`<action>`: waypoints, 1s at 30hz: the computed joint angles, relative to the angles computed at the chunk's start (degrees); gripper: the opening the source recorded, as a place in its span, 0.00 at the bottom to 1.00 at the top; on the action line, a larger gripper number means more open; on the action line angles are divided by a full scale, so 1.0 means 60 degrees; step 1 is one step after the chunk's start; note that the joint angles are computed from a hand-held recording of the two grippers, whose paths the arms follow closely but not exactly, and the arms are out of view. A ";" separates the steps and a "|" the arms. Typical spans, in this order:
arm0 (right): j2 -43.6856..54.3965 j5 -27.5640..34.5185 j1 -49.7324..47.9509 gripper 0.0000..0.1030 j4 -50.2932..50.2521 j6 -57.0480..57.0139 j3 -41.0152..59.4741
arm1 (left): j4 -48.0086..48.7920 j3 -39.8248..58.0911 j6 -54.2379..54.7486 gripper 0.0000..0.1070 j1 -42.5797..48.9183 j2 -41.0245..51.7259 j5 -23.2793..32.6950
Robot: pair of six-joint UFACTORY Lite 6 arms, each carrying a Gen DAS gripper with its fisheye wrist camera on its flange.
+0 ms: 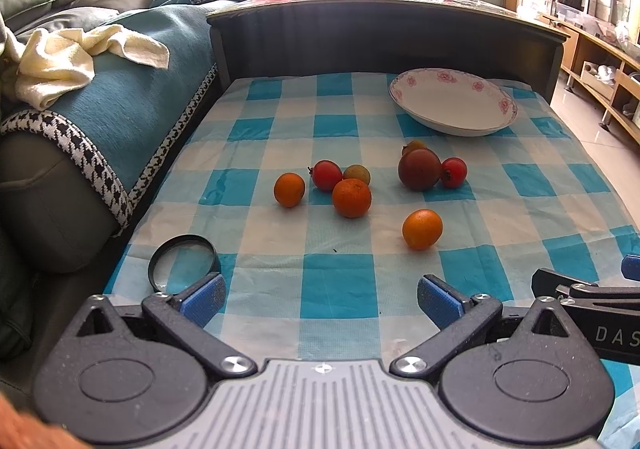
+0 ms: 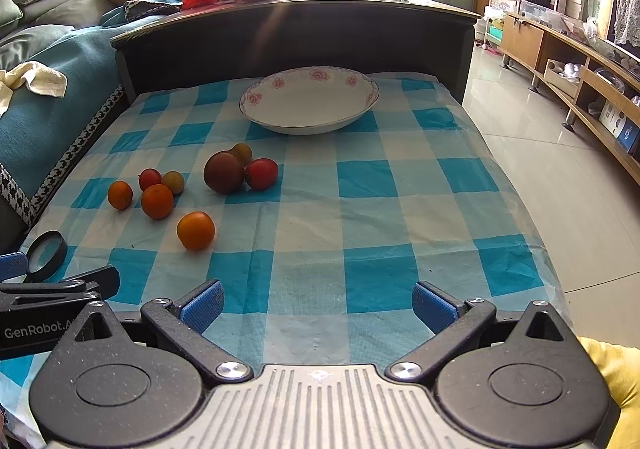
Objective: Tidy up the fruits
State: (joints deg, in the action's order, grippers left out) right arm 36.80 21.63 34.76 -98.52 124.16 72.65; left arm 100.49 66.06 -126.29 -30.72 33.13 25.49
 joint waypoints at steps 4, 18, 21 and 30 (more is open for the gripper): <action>0.0010 0.0004 -0.0003 0.92 -0.0109 0.0081 -0.0013 | -0.0032 0.0012 0.0031 0.96 0.0000 0.0006 -0.0001; 0.0179 -0.0034 0.0063 0.91 0.0209 -0.0253 0.0214 | 0.0270 -0.0153 -0.0197 0.96 0.0059 -0.0061 -0.0033; 0.0246 -0.0065 0.0081 0.91 0.0280 -0.0347 0.0297 | 0.0310 -0.0173 -0.0239 0.96 0.0117 -0.0068 -0.0069; 0.0553 -0.0339 0.0056 0.89 0.0264 -0.0734 0.0825 | 0.1111 -0.0400 -0.1062 0.96 0.0447 -0.0173 -0.0142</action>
